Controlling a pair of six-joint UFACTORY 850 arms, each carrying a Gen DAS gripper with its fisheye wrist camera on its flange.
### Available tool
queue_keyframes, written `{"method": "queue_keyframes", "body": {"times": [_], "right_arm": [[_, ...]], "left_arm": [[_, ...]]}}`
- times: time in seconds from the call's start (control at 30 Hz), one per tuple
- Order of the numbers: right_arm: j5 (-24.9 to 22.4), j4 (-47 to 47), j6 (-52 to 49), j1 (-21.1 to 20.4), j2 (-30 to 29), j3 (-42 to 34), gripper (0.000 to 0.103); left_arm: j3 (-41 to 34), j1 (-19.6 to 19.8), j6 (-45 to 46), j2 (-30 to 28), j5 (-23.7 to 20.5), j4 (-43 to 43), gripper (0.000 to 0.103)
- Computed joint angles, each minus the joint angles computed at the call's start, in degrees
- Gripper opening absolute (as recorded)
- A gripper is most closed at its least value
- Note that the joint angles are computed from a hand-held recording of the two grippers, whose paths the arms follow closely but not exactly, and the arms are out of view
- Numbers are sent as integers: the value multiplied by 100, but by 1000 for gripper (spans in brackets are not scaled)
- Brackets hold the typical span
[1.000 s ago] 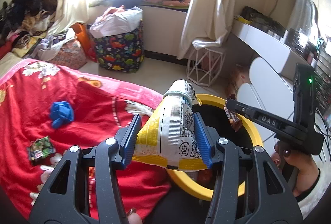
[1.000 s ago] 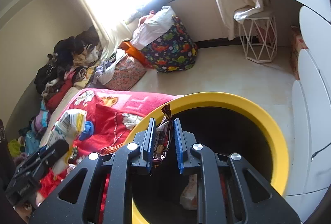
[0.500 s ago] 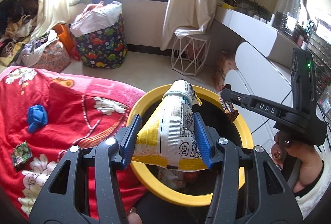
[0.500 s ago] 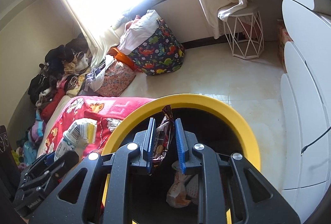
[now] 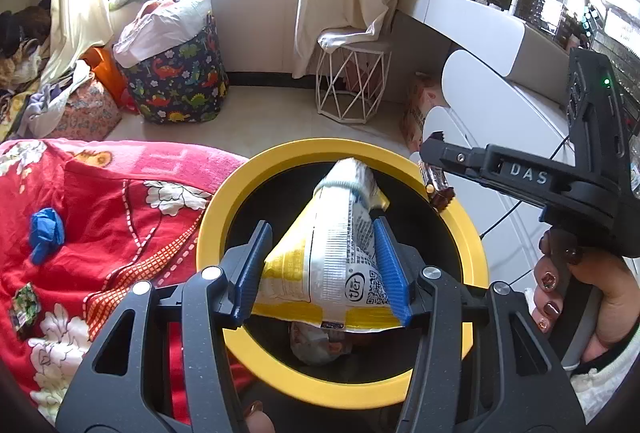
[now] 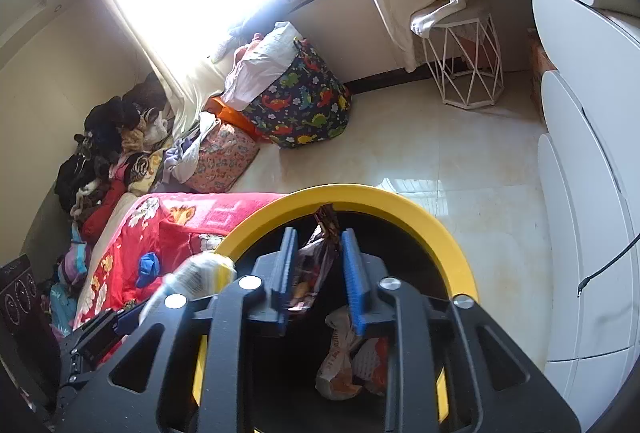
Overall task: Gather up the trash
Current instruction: 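Open both tools to drop the wrapper and chip bag into the bin, then move both open tools back over the blue cloth and green packet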
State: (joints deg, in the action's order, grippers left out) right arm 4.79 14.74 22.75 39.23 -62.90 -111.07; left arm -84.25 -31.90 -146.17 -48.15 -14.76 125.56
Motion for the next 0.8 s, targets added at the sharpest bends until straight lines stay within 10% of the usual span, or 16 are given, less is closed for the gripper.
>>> {"method": "queue_keyframes", "body": {"times": [0.27, 0.8], "right_arm": [[124, 271, -72, -30, 95, 199, 49], [186, 2363, -2330, 58, 161, 186, 66]], "left_arm": [[66, 9, -491, 37, -171, 374, 90], [497, 48, -1080, 363, -594, 564, 92]]}}
